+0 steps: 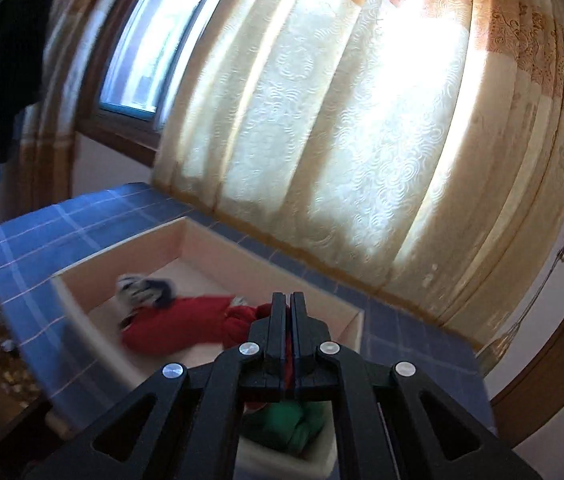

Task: Take underwear out of drawer
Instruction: 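Lift the small red garment up over the white box with the right gripper, then lower the red garment into the box and open the right gripper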

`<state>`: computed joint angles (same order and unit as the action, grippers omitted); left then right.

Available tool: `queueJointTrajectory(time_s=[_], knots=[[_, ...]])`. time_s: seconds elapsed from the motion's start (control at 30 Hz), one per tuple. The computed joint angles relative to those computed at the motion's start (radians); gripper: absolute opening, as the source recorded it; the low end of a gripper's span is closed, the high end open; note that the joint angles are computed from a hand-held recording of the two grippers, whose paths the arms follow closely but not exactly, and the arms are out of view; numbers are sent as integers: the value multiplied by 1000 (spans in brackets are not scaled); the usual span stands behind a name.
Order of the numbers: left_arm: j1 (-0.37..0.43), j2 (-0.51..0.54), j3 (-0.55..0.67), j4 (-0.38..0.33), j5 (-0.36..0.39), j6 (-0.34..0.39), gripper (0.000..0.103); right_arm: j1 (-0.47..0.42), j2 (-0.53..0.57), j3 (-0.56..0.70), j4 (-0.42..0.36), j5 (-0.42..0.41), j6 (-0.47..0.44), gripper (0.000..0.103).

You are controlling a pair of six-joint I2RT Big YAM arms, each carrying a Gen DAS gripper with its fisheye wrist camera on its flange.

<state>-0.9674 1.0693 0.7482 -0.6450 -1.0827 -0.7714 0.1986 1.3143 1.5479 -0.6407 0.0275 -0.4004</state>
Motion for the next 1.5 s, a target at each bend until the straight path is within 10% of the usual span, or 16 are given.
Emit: queueJointTrajectory(time_s=[1.0,1.5], knots=[[2,17,5,-1,-2,12,103,-36,540,563,-274,282,119,3],[4,24,11,-10,-7,0,103,-74,582,625,-411,159,188,12]])
